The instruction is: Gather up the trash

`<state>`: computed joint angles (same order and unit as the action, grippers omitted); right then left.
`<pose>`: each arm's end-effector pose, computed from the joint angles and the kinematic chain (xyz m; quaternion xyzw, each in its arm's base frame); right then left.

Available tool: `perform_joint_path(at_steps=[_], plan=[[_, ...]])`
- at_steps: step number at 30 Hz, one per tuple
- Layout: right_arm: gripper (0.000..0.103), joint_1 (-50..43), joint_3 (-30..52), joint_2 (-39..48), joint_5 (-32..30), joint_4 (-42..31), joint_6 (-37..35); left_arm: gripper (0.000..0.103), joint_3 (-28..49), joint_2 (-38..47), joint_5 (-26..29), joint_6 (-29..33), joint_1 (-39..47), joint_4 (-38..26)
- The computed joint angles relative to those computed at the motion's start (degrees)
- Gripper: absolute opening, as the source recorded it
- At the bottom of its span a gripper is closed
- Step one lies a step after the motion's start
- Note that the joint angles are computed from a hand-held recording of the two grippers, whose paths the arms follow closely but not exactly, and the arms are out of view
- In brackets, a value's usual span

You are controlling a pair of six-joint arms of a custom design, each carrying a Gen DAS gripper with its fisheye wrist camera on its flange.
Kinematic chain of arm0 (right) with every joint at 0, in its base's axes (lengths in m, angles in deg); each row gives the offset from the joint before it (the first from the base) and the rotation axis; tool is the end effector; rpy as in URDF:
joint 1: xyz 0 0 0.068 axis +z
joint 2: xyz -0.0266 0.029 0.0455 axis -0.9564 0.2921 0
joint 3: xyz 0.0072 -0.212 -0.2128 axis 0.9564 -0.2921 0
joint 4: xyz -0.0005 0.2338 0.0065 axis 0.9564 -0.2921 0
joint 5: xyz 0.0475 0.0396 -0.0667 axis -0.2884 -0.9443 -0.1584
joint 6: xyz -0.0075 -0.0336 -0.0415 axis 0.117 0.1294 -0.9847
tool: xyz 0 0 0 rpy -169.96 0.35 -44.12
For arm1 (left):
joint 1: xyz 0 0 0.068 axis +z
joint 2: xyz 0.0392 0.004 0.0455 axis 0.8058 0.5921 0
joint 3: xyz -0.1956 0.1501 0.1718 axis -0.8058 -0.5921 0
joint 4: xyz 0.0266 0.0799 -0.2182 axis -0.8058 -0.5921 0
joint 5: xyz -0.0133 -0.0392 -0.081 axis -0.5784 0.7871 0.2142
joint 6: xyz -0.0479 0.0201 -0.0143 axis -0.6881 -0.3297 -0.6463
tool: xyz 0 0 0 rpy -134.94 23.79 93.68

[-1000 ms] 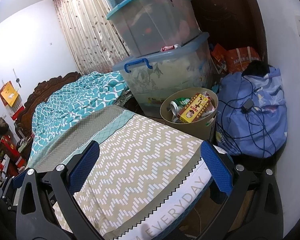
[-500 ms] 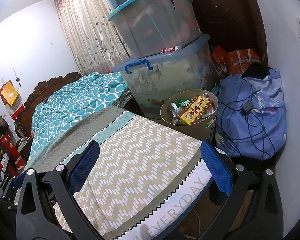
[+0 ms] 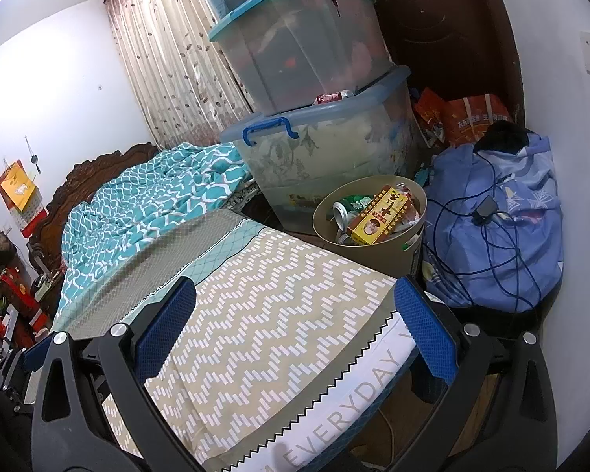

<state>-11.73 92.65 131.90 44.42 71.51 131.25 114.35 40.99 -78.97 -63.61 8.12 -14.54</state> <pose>0.1375 0.1953 0.1954 0.1958 0.8423 0.1261 0.4861 0.1704 -0.1481 0.2173 0.1310 0.8832 0.0146 0.4502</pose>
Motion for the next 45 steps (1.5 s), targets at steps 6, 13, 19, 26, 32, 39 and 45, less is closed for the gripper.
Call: perform_joint_path(at_steps=[6, 13, 19, 26, 32, 39, 45], plan=[[0.1, -0.3, -0.2, -0.3, 0.0, 0.2, -0.5, 0.095, 0.0, -0.6, 0.0, 0.2, 0.4, -0.2], [0.1, -0.8, 0.1, -0.7, -0.4, 0.2, -1.3, 0.095, -0.1, -1.3, 0.3, 0.7, 0.9, -0.1], [0.1, -0.7, 0.1, -0.6, -0.4, 0.1, -1.2, 0.095, 0.4, -0.6, 1.9, 0.9, 1.7, -0.8], [0.1, -0.9, 0.6, -0.5, -0.7, -0.2, -1.5, 0.095, 0.5, -0.1, 1.6, 0.7, 1.7, -0.6], [0.1, -0.9, 1.0, -0.4, -0.8, -0.5, -1.3, 0.095, 0.7, 0.2, 1.8, -0.2, 2.2, -1.1], [0.1, -0.9, 1.3, -0.1, -1.0, -0.3, -1.6, 0.095, 0.6, 0.0, 1.1, -0.5, 1.9, -1.2], [0.1, -0.9, 1.4, 0.0, -0.9, -0.5, -1.3, 0.095, 0.7, 0.0, 1.2, -0.8, 1.9, -1.6]])
